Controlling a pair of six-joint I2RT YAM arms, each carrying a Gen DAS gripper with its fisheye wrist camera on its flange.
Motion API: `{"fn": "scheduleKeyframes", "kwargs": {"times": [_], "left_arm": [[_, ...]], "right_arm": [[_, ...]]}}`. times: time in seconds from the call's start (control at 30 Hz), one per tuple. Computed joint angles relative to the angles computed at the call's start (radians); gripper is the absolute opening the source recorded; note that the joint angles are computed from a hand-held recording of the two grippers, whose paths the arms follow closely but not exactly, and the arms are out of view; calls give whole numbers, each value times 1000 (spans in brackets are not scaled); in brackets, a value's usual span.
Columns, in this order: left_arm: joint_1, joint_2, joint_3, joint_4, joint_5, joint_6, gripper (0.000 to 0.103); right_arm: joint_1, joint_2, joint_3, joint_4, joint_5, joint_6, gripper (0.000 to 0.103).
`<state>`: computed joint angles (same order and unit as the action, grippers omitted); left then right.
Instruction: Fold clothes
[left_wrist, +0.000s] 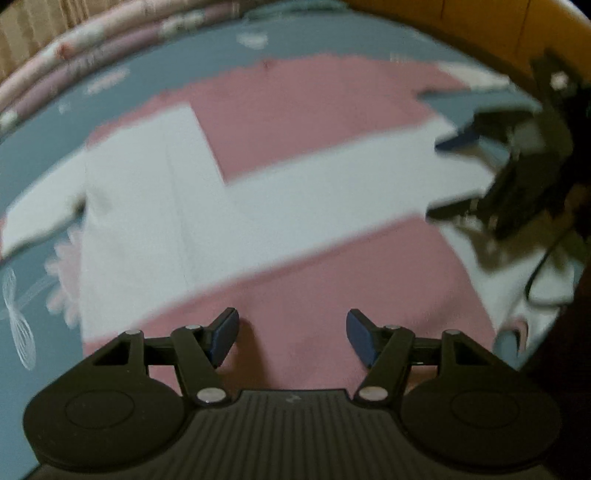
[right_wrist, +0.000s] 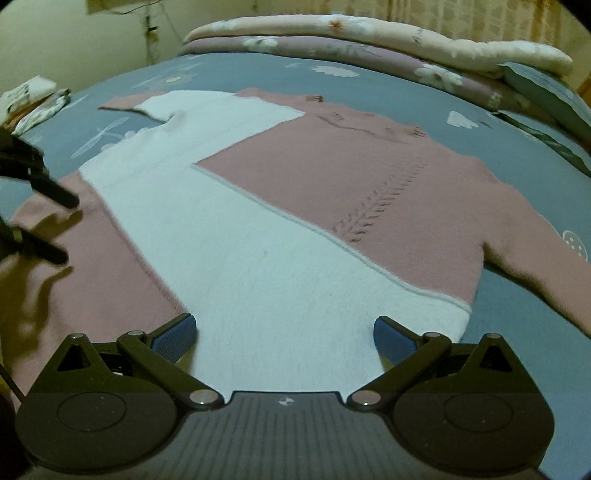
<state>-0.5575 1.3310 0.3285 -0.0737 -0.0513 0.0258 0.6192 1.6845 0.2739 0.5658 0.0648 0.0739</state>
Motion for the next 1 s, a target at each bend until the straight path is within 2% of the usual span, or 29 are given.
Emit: {"fn": "scheduleKeyframes", "kwargs": {"times": [0.13, 0.33, 0.5, 0.6, 0.73, 0.8, 0.9, 1.0], "left_arm": [[-34, -36, -11, -83, -20, -57, 67], [-3, -103, 19, -226, -9, -38, 68], [90, -150, 26, -178, 34, -6, 69], [159, -119, 1, -112, 87, 47, 69], [271, -89, -65, -33, 192, 165, 69], [342, -116, -79, -44, 274, 249, 71], [451, -105, -53, -50, 389, 366, 71], [515, -34, 1, -34, 484, 460, 71]], "right_arm": [[-36, -28, -38, 6, -52, -58, 103], [-49, -48, -58, -6, -68, -71, 103], [2, -43, -34, -51, 12, 15, 103], [28, -67, 15, -167, 54, 74, 103], [84, -196, 17, -304, 113, 210, 103], [129, -280, 6, -378, 133, 314, 103], [258, -354, 1, -464, 198, 574, 103], [429, -307, 27, -514, 299, 894, 103]]}}
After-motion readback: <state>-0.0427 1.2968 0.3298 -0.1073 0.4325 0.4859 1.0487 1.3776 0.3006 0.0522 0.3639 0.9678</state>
